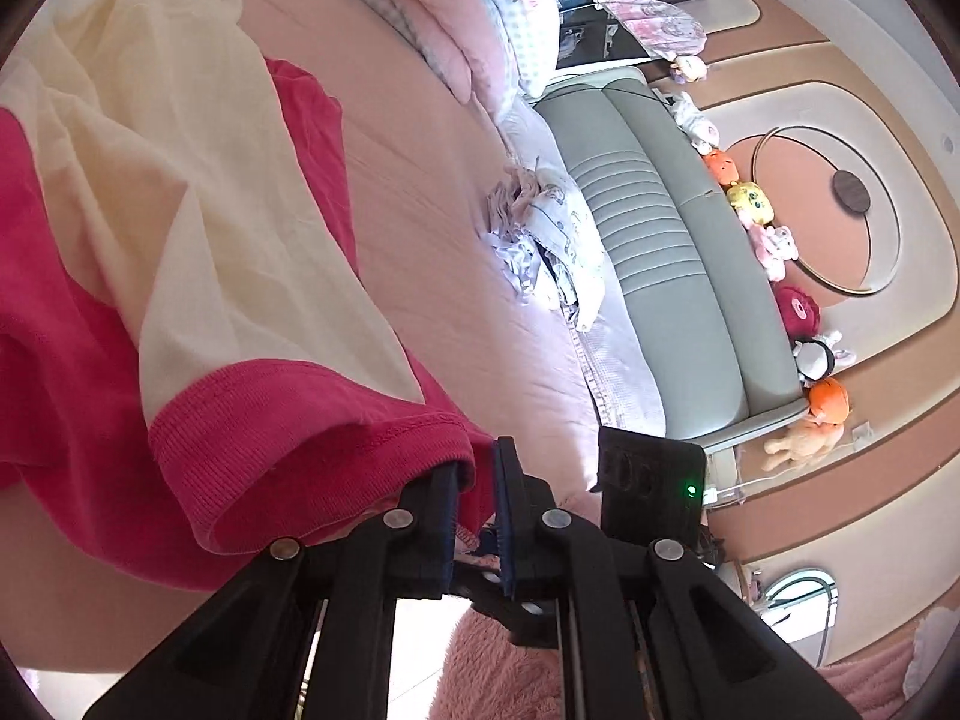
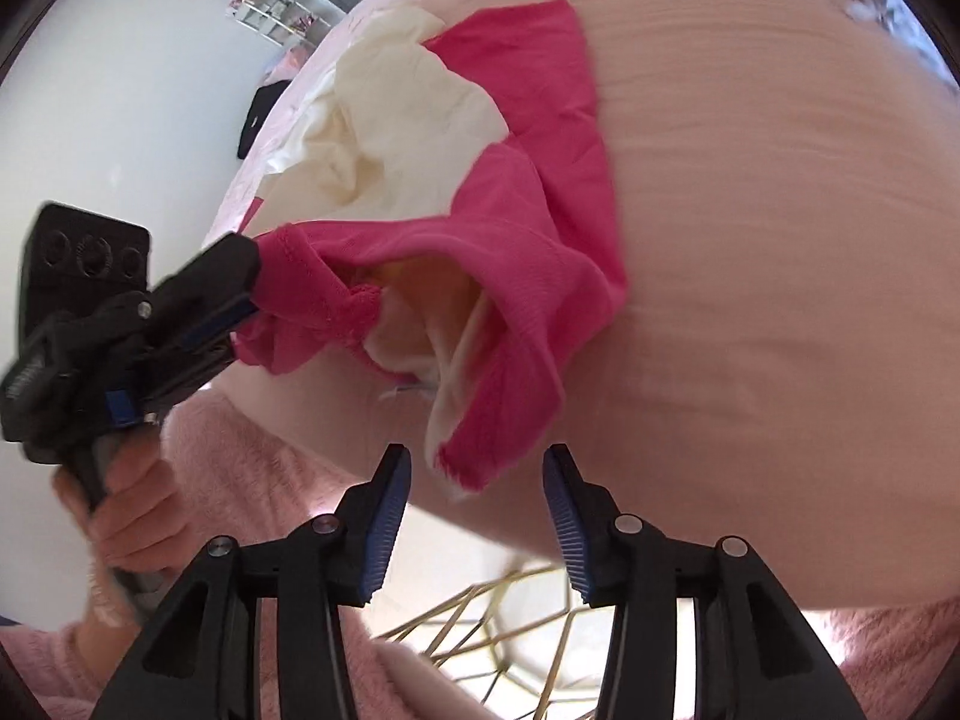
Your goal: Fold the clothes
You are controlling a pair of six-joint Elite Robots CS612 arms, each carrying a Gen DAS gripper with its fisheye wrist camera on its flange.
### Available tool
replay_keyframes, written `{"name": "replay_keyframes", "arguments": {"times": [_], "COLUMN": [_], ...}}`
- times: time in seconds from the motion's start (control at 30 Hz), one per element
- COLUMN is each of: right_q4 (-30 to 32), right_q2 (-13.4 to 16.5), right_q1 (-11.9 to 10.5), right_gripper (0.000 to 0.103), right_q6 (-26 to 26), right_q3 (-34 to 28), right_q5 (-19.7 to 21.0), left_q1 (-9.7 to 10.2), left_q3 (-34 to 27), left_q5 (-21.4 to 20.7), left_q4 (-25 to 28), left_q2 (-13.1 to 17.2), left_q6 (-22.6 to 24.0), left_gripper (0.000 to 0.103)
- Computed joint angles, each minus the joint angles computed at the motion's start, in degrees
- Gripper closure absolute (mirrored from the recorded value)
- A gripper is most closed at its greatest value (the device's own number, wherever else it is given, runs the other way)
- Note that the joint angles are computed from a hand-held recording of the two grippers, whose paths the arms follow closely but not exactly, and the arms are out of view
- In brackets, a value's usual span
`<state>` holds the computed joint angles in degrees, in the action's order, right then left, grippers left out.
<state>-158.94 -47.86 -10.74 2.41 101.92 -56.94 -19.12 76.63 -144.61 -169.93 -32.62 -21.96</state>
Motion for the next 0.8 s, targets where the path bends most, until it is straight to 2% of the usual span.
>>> {"name": "replay_keyframes", "arguments": {"times": [0.07, 0.1, 0.13, 0.23, 0.37, 0.43, 0.53, 0.6, 0.7, 0.77, 0.8], "right_q4": [-3.4, -4.32, -5.33, -8.13, -7.71, -6.19, -3.29, -1.78, -1.3, -1.38, -1.55], "right_q2": [0.98, 1.18, 1.22, -0.05, -1.1, -1.26, -1.44, -1.61, -1.89, -2.01, -1.97], "right_q1": [0.51, 0.67, 0.83, 1.05, 0.54, 0.19, -0.26, -0.5, -0.59, -0.79, -1.02], "right_gripper": [0.059, 0.088, 0.092, 0.092, 0.092, 0.092, 0.091, 0.091, 0.091, 0.091, 0.091], "right_q6": [3.76, 4.87, 5.64, 3.56, 4.51, 4.94, 4.7, 4.52, 4.48, 4.4, 4.76], "right_q3": [-0.37, -0.58, -0.65, 0.42, 1.58, 1.7, 1.63, 1.66, 1.98, 2.27, 2.42], "right_q5": [-1.73, -2.59, -3.33, -2.82, -1.29, -0.12, 1.22, 1.6, 1.54, 2.44, 3.41], "left_q1": [-0.78, -1.0, -1.36, -1.37, -1.4, -1.64, -3.14, -4.03, -3.99, -4.2, -3.89], "left_q3": [-0.87, -0.61, -0.61, 0.58, 2.2, 2.94, 3.47, 4.32, 4.49, 4.91, 4.78], "left_q5": [1.54, 3.19, 4.61, 7.19, 9.82, 10.29, 16.78, 20.78, 17.74, 18.25, 16.4], "left_q4": [1.01, 2.14, 2.14, 2.79, 5.26, 8.99, 19.49, 21.43, 20.77, 17.82, 16.83], "left_q2": [0.29, 0.0, -0.04, -0.87, -2.15, -2.91, -4.69, -5.46, -4.92, -4.75, -4.38], "left_q6": [-0.06, 0.91, 0.9, 2.39, 6.03, 10.19, 19.65, 22.8, 21.92, 19.79, 18.17], "left_gripper": [0.094, 0.094, 0.094, 0.094, 0.093, 0.093, 0.093, 0.093, 0.093, 0.093, 0.092]}}
